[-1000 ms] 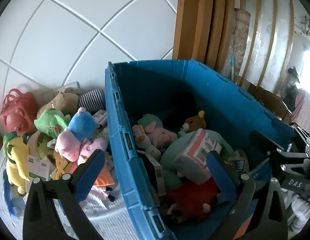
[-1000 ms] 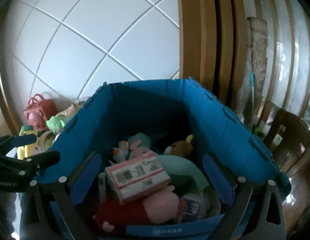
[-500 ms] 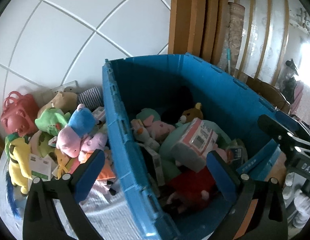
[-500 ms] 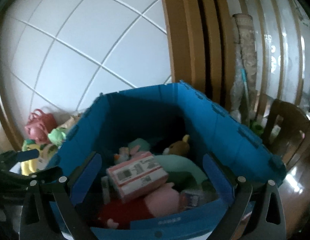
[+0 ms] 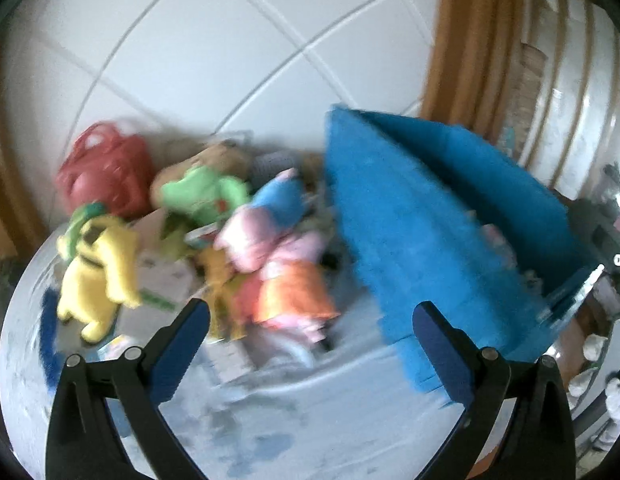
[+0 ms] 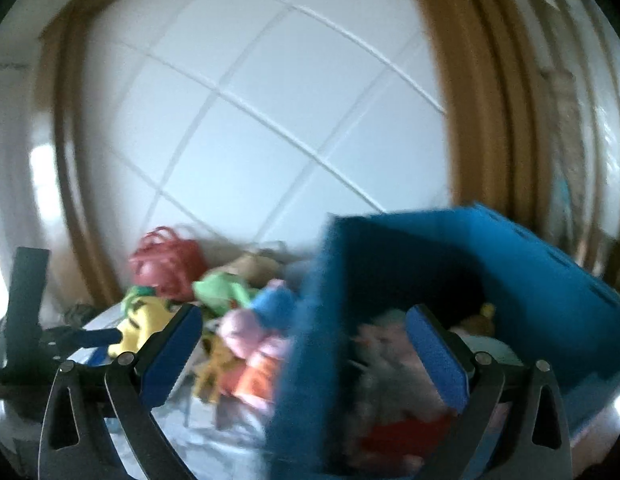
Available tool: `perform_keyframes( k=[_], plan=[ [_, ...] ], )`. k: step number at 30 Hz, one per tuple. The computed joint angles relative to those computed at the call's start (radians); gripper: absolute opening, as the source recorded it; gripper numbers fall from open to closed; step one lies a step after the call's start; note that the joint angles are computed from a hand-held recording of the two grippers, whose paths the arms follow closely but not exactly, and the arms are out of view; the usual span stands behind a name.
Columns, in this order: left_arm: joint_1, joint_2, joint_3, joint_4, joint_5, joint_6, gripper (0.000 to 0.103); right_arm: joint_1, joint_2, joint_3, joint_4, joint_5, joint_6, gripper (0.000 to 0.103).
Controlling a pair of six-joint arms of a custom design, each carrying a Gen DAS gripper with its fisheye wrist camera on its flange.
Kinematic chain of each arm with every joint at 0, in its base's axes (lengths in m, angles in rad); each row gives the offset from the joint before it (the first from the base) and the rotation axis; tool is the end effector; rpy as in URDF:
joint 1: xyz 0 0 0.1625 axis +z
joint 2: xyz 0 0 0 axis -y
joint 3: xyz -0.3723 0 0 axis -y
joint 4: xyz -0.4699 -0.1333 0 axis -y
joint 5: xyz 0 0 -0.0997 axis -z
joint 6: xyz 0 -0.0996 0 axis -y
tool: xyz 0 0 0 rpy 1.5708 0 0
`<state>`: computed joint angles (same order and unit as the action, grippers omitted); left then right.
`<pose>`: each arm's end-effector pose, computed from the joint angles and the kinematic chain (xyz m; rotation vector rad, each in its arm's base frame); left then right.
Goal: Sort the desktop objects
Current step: 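Move both tools back toward the yellow Pikachu plush on the table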
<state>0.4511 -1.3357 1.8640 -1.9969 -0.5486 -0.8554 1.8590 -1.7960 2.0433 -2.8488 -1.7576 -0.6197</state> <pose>-0.4326 -0.4521 0.2259 0.3693 2.2763 -1.0141 0.2544 -0.4541 0.4456 0.9668 -2.2808 1.3437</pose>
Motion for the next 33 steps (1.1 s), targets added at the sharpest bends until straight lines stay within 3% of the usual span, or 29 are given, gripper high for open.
perform_keyframes(
  k=[3,7,10,15,20,25,31,33],
  plan=[
    [0.022,-0.169,0.099,0.153,0.008,-0.091,0.103,0.065,0.072,0.021,0.0,-0.014,0.035,0.103],
    [0.075,-0.41,0.19,0.46,0.016,-0.237,0.103,0.137,0.222,0.007,0.003,-0.073,0.193,0.103],
    [0.125,-0.522,0.208,0.65,0.024,-0.344,0.103,0.183,0.343,-0.022,0.037,-0.137,0.292,0.103],
    [0.183,-0.683,0.246,0.77,0.033,-0.417,0.103,0.22,0.49,-0.09,0.11,-0.184,0.346,0.103],
    [0.236,-0.74,0.25,0.788,0.042,-0.464,0.103,0.237,0.613,-0.172,0.14,-0.168,0.31,0.103],
    [0.318,-0.715,0.228,0.737,0.049,-0.426,0.103,0.24,0.723,-0.267,0.167,-0.185,0.268,0.103],
    [0.433,-0.655,0.244,0.455,0.031,-0.288,0.103,0.211,0.843,-0.38,0.187,-0.195,0.206,0.103],
    [0.478,-0.611,0.247,0.284,0.008,-0.164,0.103,0.201,0.879,-0.416,0.191,-0.195,0.203,0.103]
  ],
)
